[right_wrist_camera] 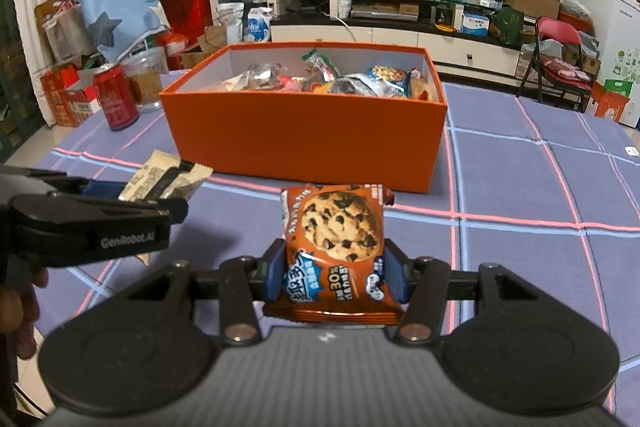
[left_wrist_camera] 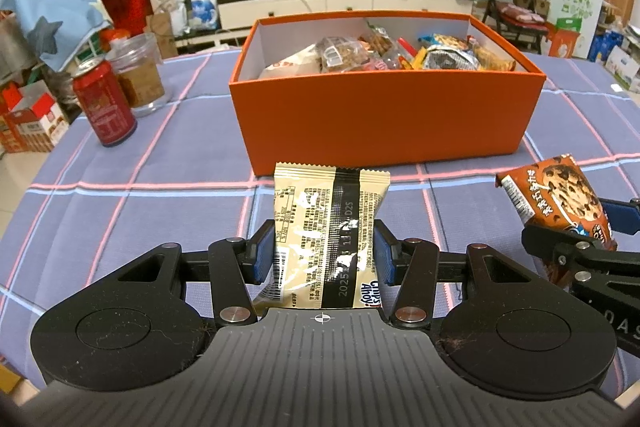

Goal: Organize snacks
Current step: 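Carry both packets over the orange box and open both tools to drop them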

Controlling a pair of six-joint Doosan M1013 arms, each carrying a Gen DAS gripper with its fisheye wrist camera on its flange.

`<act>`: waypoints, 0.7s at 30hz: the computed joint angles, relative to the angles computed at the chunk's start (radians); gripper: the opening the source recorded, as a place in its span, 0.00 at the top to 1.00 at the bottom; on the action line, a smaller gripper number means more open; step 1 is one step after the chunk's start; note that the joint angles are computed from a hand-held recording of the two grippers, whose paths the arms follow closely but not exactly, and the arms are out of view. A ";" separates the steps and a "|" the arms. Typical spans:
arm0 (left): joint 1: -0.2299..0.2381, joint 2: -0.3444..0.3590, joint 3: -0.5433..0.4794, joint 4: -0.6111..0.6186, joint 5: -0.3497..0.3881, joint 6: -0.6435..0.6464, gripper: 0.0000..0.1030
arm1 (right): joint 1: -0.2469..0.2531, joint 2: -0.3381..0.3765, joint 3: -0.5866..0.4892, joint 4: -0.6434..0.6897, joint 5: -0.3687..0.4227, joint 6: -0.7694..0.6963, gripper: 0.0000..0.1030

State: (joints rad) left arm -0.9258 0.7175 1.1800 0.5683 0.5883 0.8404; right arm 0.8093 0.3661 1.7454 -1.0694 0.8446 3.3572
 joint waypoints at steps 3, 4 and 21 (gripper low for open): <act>0.000 -0.002 0.002 0.002 -0.006 -0.004 0.63 | 0.005 -0.006 0.001 -0.025 0.007 0.010 0.43; 0.000 -0.003 0.002 0.003 -0.007 -0.007 0.63 | 0.006 -0.010 0.004 -0.036 0.006 0.021 0.43; 0.048 0.097 -0.288 -0.102 0.005 0.078 0.63 | -0.135 -0.033 -0.043 -0.225 -0.089 0.152 0.43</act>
State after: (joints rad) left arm -0.8777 0.8143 0.8916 0.4660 0.5933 0.9182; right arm 0.6747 0.3331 1.7028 -1.2947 0.7561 3.5094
